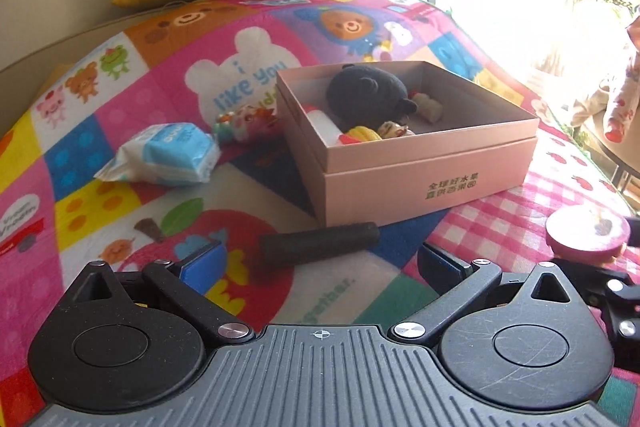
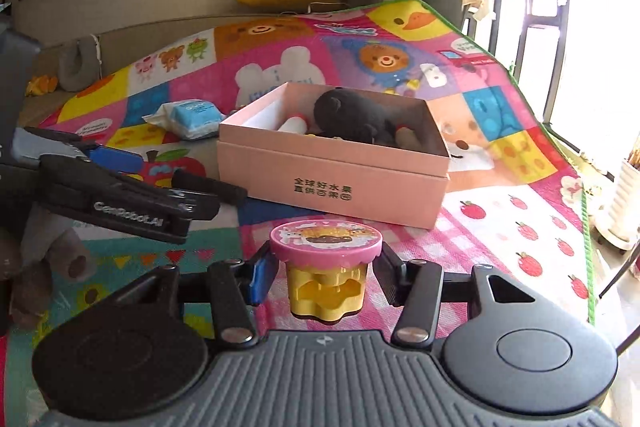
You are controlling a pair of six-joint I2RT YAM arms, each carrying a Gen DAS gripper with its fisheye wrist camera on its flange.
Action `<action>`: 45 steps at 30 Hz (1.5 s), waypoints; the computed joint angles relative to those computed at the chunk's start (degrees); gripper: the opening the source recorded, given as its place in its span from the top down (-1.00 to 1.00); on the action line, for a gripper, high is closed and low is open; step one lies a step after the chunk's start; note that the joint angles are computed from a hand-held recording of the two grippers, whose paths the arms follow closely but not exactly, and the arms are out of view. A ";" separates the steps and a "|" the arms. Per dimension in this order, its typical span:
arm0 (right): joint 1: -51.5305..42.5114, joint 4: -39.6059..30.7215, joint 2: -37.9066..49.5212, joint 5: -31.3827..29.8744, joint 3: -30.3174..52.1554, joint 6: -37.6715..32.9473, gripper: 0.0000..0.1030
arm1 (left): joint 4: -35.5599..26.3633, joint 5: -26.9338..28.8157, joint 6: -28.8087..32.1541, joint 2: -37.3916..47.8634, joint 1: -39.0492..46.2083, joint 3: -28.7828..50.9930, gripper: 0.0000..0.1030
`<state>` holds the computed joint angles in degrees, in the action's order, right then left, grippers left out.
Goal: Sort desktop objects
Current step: 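Grasp the pink-lidded yellow toy with the right gripper while the left gripper grasps the black cylinder, then carry the pink-lidded toy and black cylinder toward the pink box with both grippers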
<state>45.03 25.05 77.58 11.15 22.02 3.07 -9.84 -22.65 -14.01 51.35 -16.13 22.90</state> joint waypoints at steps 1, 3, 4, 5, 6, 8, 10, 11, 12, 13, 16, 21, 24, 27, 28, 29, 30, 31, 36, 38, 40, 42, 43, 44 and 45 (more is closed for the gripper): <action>-0.43 -0.17 -1.10 -0.20 -0.91 0.27 0.07 | 1.27 0.34 -0.39 2.82 0.15 1.05 -1.00; -0.87 -0.04 -2.66 0.02 -2.43 0.64 0.07 | 2.27 -0.88 -1.27 7.97 0.19 3.49 -1.00; -0.90 0.41 -3.14 0.37 -3.19 0.50 0.07 | 2.04 -2.18 -1.86 10.38 0.14 4.87 -1.00; -0.72 1.19 -3.17 0.91 -3.72 0.41 0.07 | 1.81 -2.79 -2.27 11.84 0.38 5.79 -1.00; -0.55 1.93 -3.14 1.21 -4.18 0.28 0.07 | 1.90 -2.42 -2.39 12.52 0.91 6.20 -1.00; -0.66 3.09 -3.02 0.70 -4.69 0.01 0.07 | 1.96 -1.07 -1.97 13.02 2.07 6.62 -1.00; -0.68 4.45 -2.50 0.37 -4.92 -0.20 0.07 | 1.91 -1.20 -1.11 13.13 2.11 6.55 -0.92; -0.63 5.10 -2.08 0.38 -4.94 -0.33 0.07 | 1.59 -1.12 -0.74 13.32 2.11 6.63 -0.67; -0.62 5.89 -1.53 0.40 -4.97 -0.50 0.07 | 1.04 -0.70 -0.56 13.57 2.30 6.84 -0.59; -0.58 6.32 -1.05 0.48 -4.96 -0.71 0.07 | 1.41 -0.28 -0.54 13.18 2.53 6.45 -0.58; -0.26 6.48 -0.13 1.13 -4.72 -0.82 0.07 | 0.97 0.34 -0.48 12.28 2.82 6.13 -0.58; 1.18 5.72 -1.92 3.47 -6.03 -2.04 0.07 | -2.38 1.73 -0.87 6.65 0.96 3.96 -0.57; 1.73 4.56 -3.34 4.54 -7.23 -1.91 0.07 | -6.77 2.34 -1.96 0.24 -2.07 1.97 -0.58; 2.28 2.77 -5.32 5.39 -8.35 -1.27 0.07 | -11.54 1.79 -3.47 -5.45 -6.13 0.51 -0.58; 2.47 1.74 -5.93 5.61 -8.52 -1.00 0.07 | -13.16 1.22 -4.17 -7.13 -7.78 0.08 -0.58; 2.72 0.72 -6.52 5.92 -8.70 -0.70 0.07 | -14.60 0.69 -4.91 -8.55 -9.37 -0.31 -0.58; 2.89 0.02 -7.05 6.16 -9.01 -0.52 0.07 | -15.90 0.27 -5.54 -9.82 -10.68 -0.65 -0.58; 3.04 -0.78 -7.67 6.40 -9.26 -0.39 0.07 | -17.02 -0.65 -6.26 -11.02 -12.18 -1.00 -0.58; 3.82 -2.72 -10.36 7.82 -9.84 -0.56 -0.21 | -20.24 -2.09 -7.77 -15.08 -14.73 -1.94 -0.58; 4.53 -2.03 -10.89 8.50 -9.86 -1.32 -0.32 | -20.88 -2.35 -7.90 -16.07 -15.04 -2.22 -0.58; 4.80 -1.76 -10.78 8.25 -9.29 -2.13 -0.32 | -21.43 -2.65 -7.97 -17.14 -15.58 -2.63 -0.58; 4.81 -1.61 -9.68 8.28 -8.21 -2.38 -0.32 | -21.56 -3.07 -7.90 -18.17 -16.14 -3.14 -0.62; 4.66 -1.42 -9.11 8.21 -7.84 -2.31 -0.32 | -21.67 -3.10 -7.95 -18.56 -16.36 -3.37 -0.67; 4.37 -1.26 -8.41 8.10 -7.33 -2.16 -0.32 | -21.82 -3.33 -8.17 -18.76 -16.87 -3.54 -0.78; 4.12 -1.31 -7.97 7.89 -6.97 -2.14 -0.32 | -21.97 -3.90 -8.55 -18.85 -17.63 -3.68 -0.82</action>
